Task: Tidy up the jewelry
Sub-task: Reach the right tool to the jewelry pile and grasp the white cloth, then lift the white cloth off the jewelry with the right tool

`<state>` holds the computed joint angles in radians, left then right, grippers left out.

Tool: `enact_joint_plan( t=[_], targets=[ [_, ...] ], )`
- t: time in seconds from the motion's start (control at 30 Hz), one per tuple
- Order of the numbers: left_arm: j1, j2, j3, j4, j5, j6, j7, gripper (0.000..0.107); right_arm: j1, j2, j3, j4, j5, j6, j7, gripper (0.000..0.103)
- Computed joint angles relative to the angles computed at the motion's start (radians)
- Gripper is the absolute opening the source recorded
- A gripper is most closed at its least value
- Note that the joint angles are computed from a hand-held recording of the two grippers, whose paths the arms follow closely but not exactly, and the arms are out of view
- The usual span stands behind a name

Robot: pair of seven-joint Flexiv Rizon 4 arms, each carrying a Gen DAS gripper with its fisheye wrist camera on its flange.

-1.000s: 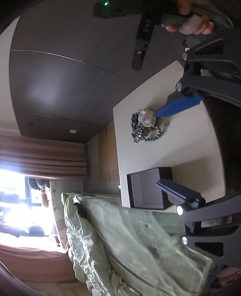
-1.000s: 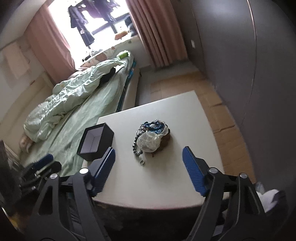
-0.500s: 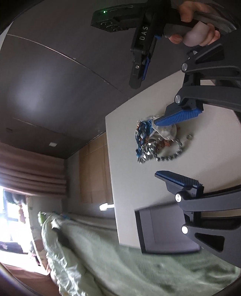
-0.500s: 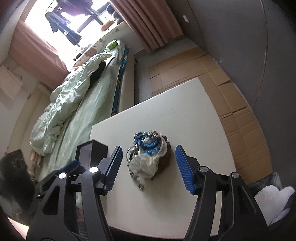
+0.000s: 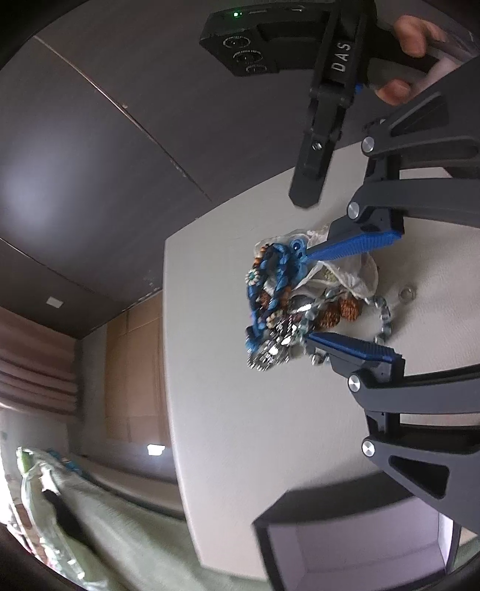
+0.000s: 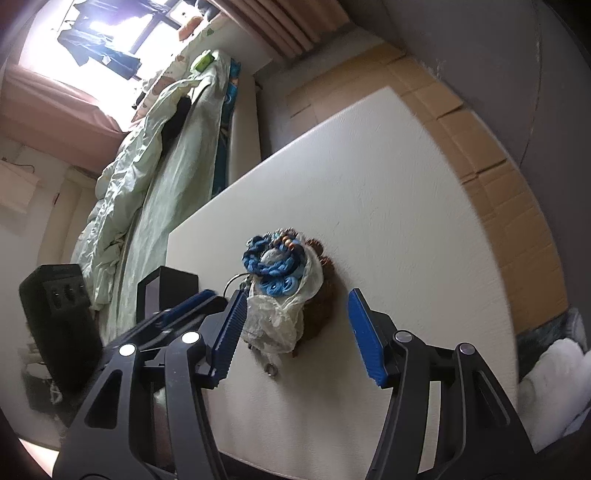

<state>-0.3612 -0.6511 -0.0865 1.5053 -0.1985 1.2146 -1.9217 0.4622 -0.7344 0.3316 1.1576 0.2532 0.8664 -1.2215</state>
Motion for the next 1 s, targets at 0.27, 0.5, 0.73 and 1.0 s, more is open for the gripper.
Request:
enact_joint_plan(
  t=[0.27, 0.5, 0.73, 1.0],
  targets=[
    [0.03, -0.019, -0.05, 0.031, -0.037, 0.107, 0.044, 0.0, 0.0, -0.027, 0.014, -0.03, 0.037, -0.061, 0.016, 0.054],
    [0.081, 0.03, -0.126, 0.129, -0.113, 0.233, 0.086, 0.0, 0.019, -0.036, 0.004, -0.048, 0.03, -0.071, 0.015, 0.036],
    [0.072, 0.081, -0.12, 0.19, -0.133, 0.295, 0.096, 0.0, 0.047, -0.019, -0.02, -0.022, -0.007, -0.034, 0.032, 0.004],
    [0.017, 0.166, -0.042, 0.242, -0.098, 0.346, 0.044, 0.0, 0.022, 0.086, 0.015, 0.103, 0.007, 0.141, -0.006, 0.003]
  ],
)
